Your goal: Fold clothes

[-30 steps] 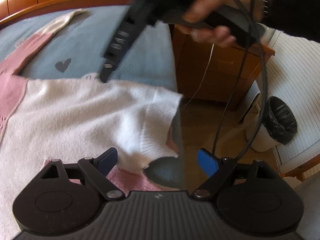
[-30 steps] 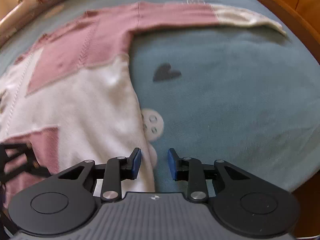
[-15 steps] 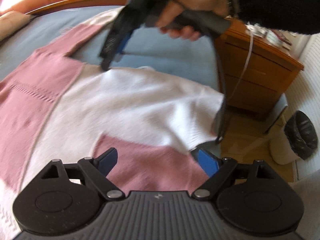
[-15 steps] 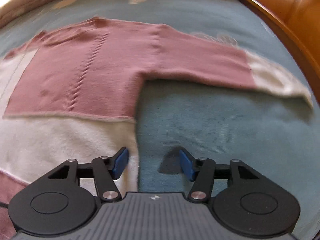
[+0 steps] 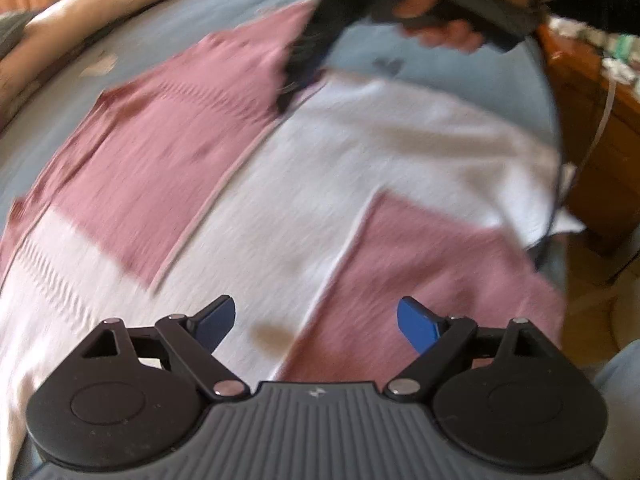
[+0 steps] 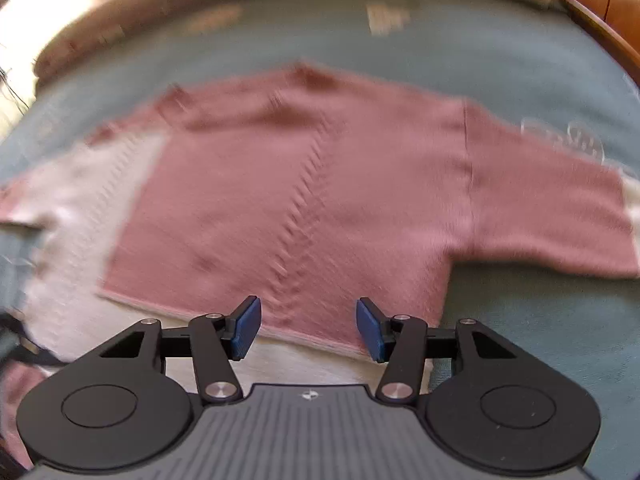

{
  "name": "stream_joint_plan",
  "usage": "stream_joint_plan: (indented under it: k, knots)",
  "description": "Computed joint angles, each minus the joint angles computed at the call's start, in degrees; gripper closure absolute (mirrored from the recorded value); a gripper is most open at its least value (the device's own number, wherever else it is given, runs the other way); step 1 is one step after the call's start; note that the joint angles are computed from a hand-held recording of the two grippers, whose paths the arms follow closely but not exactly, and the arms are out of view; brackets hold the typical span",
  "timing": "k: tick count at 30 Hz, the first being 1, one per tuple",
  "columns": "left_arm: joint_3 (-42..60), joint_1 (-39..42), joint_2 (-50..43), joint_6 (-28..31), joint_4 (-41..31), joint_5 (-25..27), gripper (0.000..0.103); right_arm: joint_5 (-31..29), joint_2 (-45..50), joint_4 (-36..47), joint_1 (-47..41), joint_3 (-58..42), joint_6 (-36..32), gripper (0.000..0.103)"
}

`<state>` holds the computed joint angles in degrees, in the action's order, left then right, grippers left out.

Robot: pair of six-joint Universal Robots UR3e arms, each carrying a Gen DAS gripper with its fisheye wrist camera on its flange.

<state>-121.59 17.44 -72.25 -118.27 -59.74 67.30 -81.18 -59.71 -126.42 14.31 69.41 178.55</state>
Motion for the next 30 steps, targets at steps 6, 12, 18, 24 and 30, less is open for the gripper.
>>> stream_joint_plan:
  k: [6, 12, 18, 24, 30]
  knots:
    - [-0.68, 4.21, 2.29, 0.54, -2.86, -0.16, 0.011, -5.49, -7.37, 4.32, -0.57, 4.32, -3.53, 0.033]
    - [-0.21, 2.41, 3.69, -0.09, -6.25, -0.68, 0.011, 0.73, -15.63, 5.31, 0.98, 11.75, -3.15, 0.033]
    - [-2.72, 1.51, 4.91, 2.14, -5.46, -0.28, 0.011, 2.54, -15.17, 3.75, 4.16, 17.45, -2.15, 0.033]
    - [-2.24, -0.45, 3.23, 2.26, -4.37, 1.46, 0.007, -2.56, -26.73, 11.16, 6.41, 27.2, 2.8, 0.028]
    - [-1.83, -1.97, 1.84, 0.61, -3.35, 2.48, 0.004, -4.71, -31.32, 16.37, 9.01, 27.09, 7.68, 0.028]
